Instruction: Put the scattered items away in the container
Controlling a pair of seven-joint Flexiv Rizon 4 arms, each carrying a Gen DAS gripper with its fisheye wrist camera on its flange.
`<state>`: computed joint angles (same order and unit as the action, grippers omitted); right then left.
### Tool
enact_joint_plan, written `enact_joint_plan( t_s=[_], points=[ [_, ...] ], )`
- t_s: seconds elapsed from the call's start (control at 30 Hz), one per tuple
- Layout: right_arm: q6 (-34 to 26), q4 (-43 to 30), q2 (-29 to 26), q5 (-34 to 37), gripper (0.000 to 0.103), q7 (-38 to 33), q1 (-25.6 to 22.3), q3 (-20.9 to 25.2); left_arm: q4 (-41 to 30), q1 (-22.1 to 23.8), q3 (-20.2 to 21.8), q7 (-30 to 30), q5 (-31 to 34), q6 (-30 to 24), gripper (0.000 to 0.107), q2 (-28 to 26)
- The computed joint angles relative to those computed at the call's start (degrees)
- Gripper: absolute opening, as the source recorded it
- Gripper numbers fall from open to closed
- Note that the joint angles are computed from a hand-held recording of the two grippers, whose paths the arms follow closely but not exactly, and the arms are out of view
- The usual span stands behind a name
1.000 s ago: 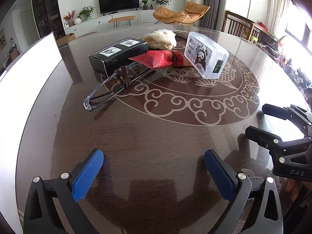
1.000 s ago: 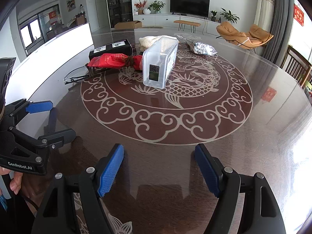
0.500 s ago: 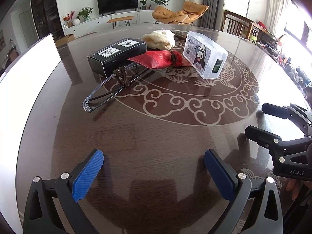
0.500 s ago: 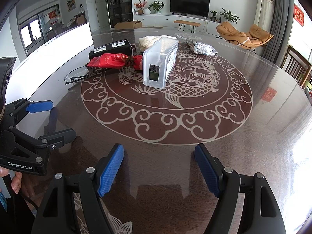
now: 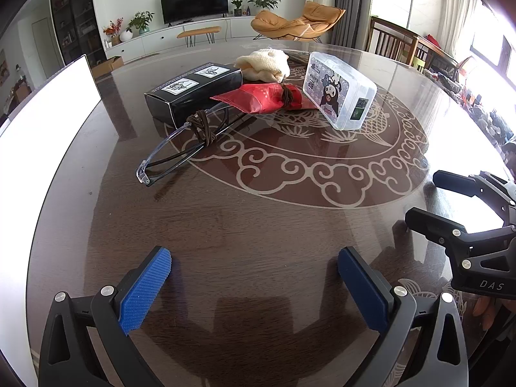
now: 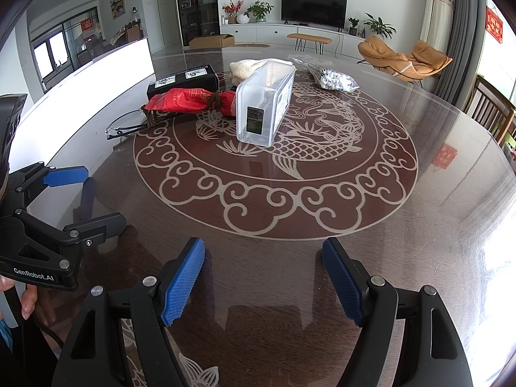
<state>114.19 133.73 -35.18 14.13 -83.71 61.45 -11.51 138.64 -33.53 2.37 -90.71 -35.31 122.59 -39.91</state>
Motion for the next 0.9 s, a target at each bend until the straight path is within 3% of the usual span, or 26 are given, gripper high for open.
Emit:
enact_joint_plan(
  t_s=[0.13,0.47,0.9],
  points=[
    [0.01,0.00,0.00,0.00,0.076,-0.02,-0.05,0.05,-0.68,-1.77,0.79,0.26,-2.56,-1.36,0.103,-0.04],
    [0.01,-0.05,-0.03,0.05,0.076,-0.05,-0.05,0.05,-0.11,1.44,-0.31,0.56,2.27,-1.03,0.103,0.38],
    [0.05,-0.06,-0.06,0.04,0.076,-0.08,-0.15,0.11,-0.07,1.43,0.34,0.16,3.67,-2.14,0.103,0.77]
  ],
)
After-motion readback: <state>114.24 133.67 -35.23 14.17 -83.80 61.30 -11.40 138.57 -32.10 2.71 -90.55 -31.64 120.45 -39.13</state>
